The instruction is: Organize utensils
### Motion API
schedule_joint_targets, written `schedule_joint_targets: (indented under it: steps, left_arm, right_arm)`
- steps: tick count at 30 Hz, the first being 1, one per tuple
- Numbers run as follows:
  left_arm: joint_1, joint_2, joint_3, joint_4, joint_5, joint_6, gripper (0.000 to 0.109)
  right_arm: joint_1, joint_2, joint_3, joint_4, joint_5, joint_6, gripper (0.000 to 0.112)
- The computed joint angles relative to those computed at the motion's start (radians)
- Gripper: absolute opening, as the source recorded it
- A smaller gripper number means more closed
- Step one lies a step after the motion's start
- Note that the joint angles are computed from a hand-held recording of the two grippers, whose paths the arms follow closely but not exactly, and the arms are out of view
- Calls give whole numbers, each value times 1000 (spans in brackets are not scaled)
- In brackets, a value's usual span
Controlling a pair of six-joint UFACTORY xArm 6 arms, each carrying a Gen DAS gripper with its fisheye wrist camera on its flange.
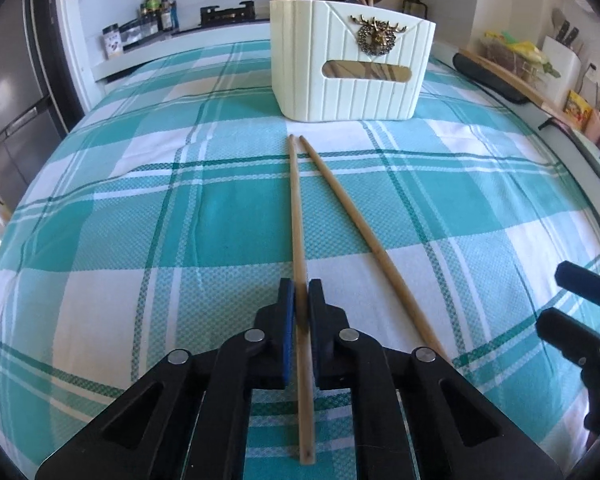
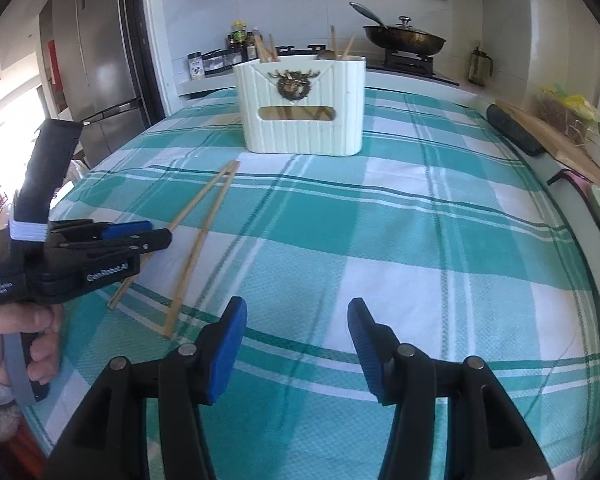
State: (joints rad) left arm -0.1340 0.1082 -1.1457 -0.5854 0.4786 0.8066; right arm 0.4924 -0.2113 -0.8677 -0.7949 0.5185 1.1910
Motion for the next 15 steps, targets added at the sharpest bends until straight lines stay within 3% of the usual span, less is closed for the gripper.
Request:
schedule_joint_targets:
  steps: [4, 10, 13, 15]
  left_arm:
    - [27, 3, -7, -11, 13, -8, 5]
    - [74, 6, -14, -31, 34, -7, 5]
    - [75, -1, -4, -31, 28, -2, 5]
    - [71, -5, 4, -25, 16, -2, 5]
  right_arm:
    - [13, 134, -116, 206, -62, -269, 54]
    - [48, 324, -314, 249, 26, -423, 52]
    - [55, 352, -353, 198, 56, -403, 15]
    - [54, 341, -348, 170, 85, -366, 8]
